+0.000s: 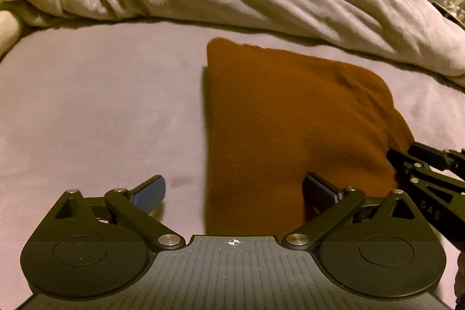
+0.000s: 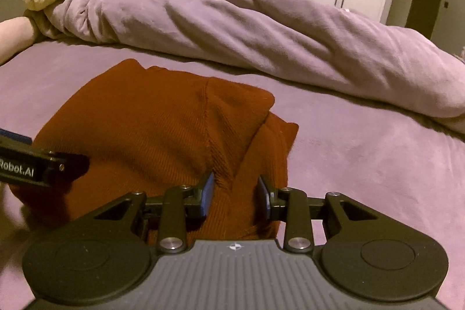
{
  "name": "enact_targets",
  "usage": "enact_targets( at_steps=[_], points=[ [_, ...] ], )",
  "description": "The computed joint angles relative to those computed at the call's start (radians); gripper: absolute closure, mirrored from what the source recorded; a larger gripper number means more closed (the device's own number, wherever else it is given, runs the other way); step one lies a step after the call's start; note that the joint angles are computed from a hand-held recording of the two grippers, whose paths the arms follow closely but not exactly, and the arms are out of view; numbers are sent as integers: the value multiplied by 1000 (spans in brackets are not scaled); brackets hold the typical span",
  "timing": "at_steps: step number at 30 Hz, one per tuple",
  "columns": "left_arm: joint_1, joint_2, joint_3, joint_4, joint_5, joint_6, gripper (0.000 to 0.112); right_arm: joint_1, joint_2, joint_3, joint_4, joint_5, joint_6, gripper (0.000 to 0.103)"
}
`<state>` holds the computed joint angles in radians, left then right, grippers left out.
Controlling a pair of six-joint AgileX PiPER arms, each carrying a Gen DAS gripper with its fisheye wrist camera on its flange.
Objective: Fold small clothes
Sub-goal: 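Open both grippers and pull them back from the folded cardigan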
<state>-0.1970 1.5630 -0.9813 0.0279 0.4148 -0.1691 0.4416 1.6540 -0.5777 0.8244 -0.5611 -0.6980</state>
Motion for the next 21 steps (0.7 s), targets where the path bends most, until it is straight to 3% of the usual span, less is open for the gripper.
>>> enact_targets(
  at_steps=[4, 9, 14, 17, 21],
  points=[
    [-17, -42, -10, 91, 28, -94, 9, 51, -105, 43, 84, 22, -19, 67],
    [-42, -7, -74, 201, 59, -189, 9, 125, -123, 33, 176, -24, -96, 66],
    [-36, 60, -129, 207, 72, -195, 9, 117, -57, -44, 277, -39, -224, 64],
    [-53, 95, -142, 237, 61, -194, 9, 86, 5, -111, 378, 2, -344, 62],
    [-68, 133, -144, 266, 35, -210, 9, 65, 53, -133, 340, 16, -345, 57]
  ],
)
